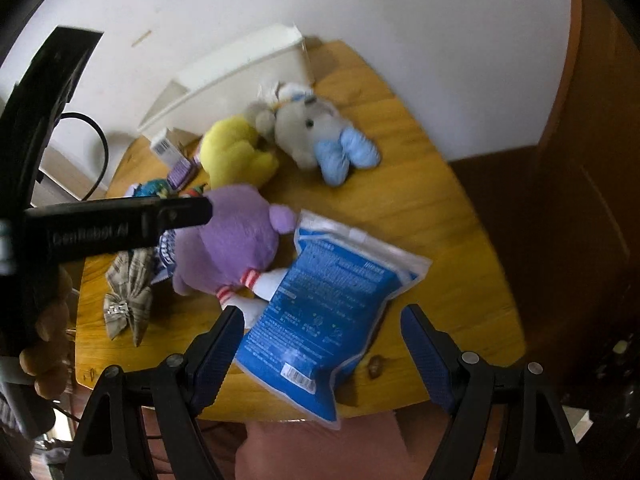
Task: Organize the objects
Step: 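Grasp the purple plush with the left gripper while the right gripper grasps the blue ice pack bag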
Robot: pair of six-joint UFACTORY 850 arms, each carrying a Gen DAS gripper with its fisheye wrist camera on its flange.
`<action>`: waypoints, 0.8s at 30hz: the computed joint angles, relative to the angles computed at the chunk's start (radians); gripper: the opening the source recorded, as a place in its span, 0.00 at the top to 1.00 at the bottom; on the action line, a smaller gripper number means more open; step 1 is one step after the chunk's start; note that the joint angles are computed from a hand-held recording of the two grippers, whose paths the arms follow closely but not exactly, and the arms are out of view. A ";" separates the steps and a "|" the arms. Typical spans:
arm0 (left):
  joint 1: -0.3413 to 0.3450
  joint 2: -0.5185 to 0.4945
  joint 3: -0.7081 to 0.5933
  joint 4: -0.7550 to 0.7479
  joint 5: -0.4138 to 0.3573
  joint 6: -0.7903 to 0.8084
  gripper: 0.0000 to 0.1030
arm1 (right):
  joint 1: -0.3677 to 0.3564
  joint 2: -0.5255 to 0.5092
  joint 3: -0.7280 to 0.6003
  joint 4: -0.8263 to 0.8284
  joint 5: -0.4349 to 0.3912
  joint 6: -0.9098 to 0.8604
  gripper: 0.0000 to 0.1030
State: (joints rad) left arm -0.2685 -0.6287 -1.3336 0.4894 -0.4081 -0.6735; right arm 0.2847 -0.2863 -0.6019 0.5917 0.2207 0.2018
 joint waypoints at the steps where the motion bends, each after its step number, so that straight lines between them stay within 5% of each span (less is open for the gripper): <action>1: 0.004 -0.006 -0.004 -0.031 0.005 0.019 0.34 | -0.001 -0.019 -0.010 -0.032 -0.002 0.035 0.21; 8: -0.010 -0.029 -0.025 -0.003 -0.006 -0.059 0.28 | -0.003 -0.096 -0.056 -0.156 -0.011 0.177 0.21; 24: -0.046 -0.114 -0.106 0.172 -0.112 -0.199 0.16 | 0.008 -0.114 -0.050 -0.144 0.004 0.185 0.21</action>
